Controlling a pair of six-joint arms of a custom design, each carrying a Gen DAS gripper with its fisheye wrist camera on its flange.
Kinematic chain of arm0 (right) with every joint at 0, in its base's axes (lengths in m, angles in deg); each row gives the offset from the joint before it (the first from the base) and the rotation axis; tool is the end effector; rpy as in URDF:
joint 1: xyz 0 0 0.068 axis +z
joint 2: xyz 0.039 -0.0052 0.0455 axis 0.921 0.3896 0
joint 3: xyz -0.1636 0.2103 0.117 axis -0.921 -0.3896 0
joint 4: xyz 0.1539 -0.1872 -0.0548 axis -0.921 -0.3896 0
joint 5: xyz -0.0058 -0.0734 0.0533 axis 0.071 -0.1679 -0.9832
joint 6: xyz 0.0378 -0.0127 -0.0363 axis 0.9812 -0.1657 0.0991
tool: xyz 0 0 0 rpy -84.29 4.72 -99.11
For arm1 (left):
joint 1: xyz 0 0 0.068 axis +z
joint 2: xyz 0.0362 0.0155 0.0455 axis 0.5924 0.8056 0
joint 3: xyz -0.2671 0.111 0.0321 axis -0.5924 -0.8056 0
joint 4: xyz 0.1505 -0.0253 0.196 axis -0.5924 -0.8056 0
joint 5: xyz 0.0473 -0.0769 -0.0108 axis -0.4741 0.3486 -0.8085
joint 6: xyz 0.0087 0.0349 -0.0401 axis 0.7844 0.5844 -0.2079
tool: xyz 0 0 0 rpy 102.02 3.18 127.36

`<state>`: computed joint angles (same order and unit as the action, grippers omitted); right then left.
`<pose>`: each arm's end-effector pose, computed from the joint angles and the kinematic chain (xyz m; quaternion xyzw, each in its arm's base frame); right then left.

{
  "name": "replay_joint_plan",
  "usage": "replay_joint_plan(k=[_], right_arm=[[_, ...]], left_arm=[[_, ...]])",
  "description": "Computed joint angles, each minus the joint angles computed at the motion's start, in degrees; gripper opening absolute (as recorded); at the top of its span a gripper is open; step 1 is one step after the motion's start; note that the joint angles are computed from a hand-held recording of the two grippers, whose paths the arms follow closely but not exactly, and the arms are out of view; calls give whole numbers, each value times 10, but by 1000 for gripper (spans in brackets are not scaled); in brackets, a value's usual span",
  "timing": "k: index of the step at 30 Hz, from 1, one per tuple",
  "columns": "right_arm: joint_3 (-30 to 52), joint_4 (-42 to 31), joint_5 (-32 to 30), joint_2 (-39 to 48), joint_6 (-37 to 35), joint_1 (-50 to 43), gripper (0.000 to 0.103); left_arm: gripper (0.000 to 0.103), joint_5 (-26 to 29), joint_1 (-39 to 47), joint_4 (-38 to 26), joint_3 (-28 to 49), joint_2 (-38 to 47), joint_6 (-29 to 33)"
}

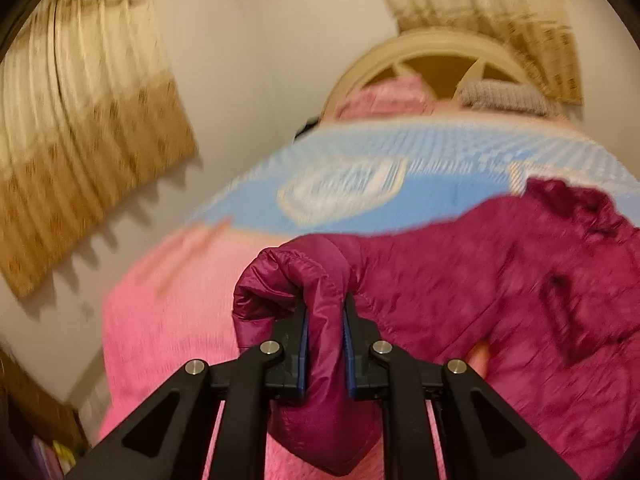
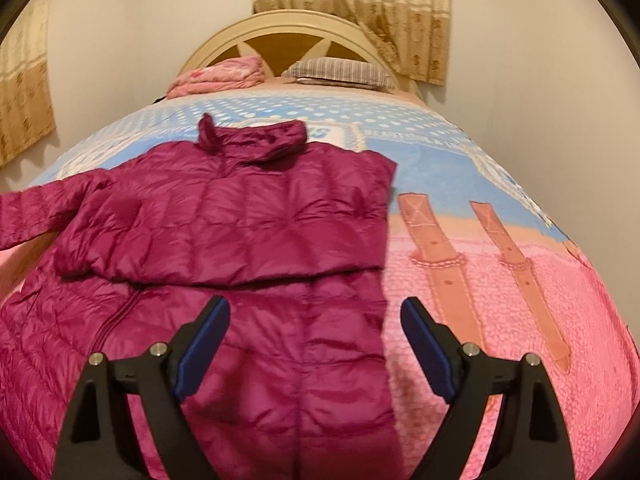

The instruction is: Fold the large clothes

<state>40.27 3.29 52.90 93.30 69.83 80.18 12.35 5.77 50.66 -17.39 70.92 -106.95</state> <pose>0.3231 0.0779 0.0759 -0.1697 0.8869 0.0570 0.4258 0.1742 -0.0682 0.1695 -0.2462 0.8373 0.2638 0.4108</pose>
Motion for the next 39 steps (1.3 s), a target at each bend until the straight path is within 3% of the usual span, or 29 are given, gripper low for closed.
replay_joint_plan(k=[4, 7, 15, 25, 27, 29, 30, 31, 33, 39], right_arm=[[0, 0, -9, -4, 0, -20, 89], [-6, -1, -15, -14, -4, -35, 89], [-9, -10, -27, -29, -13, -77, 90], [7, -8, -38, 3, -12, -99, 90], [12, -7, -40, 13, -12, -100, 90], [16, -5, -43, 22, -12, -102, 90], [17, -6, -45, 26, -11, -104, 90], [20, -6, -49, 32, -9, -107, 90], [25, -8, -54, 39, -4, -110, 90], [24, -16, -63, 35, -2, -112, 90]], left_arm=[[13, -35, -70, -21, 91, 53, 14], [13, -35, -107, 25, 153, 111, 65], [12, 21, -143, 147, 306, 291, 182], [15, 91, -159, 182, 457, 443, 246], [25, 113, -161, 180, 480, 470, 254], [50, 116, -163, 184, 490, 485, 257], [71, 105, -169, 192, 490, 490, 258], [85, 92, -174, 209, 483, 489, 264], [94, 68, -185, 245, 467, 484, 281], [94, 65, -159, 265, 396, 445, 278]])
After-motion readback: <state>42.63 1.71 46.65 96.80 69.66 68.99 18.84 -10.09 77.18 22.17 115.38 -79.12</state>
